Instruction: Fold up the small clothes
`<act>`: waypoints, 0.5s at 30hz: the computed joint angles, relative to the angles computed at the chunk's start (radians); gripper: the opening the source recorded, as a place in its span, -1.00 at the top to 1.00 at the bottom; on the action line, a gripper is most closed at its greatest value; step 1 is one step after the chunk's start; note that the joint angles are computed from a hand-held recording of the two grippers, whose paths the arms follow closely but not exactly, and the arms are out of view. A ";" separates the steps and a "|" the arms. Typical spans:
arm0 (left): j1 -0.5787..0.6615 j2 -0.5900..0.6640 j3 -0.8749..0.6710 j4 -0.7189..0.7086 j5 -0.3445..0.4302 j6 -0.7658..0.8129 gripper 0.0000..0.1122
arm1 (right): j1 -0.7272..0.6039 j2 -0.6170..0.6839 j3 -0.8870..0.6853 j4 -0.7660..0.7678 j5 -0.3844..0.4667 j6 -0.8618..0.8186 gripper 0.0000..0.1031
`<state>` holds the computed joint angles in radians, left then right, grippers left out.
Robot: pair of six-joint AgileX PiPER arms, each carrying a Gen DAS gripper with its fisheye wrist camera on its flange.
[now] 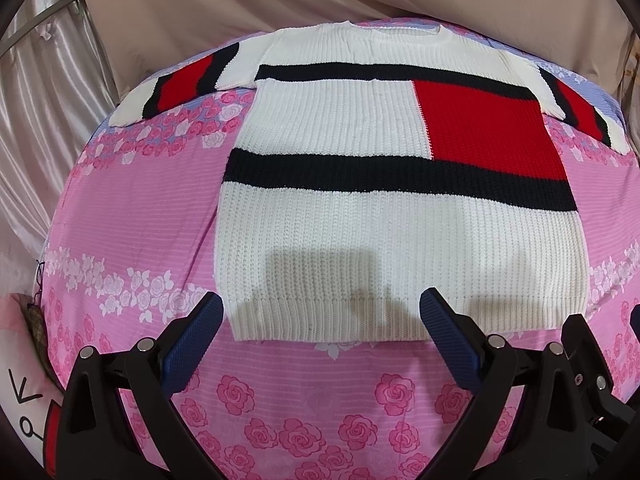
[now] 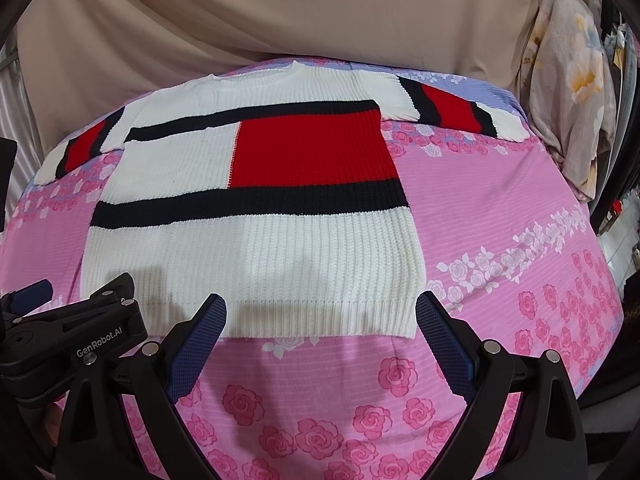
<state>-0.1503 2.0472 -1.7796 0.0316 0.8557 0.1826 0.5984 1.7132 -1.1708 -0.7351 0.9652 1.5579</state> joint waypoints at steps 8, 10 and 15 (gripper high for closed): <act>-0.011 0.023 -0.022 0.022 0.017 -0.022 -0.72 | -0.024 0.025 -0.029 0.037 -0.005 -0.038 -0.82; -0.014 0.034 -0.034 0.027 0.027 -0.028 -0.72 | -0.029 0.031 -0.032 0.047 -0.008 -0.045 -0.82; -0.017 0.082 -0.097 0.025 0.078 -0.033 -0.72 | -0.067 0.048 -0.042 0.084 -0.044 -0.103 -0.82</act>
<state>-0.1673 2.1295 -1.8768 0.0568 0.9340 0.1491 0.5310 1.7615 -1.2123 -0.6516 0.9209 1.4544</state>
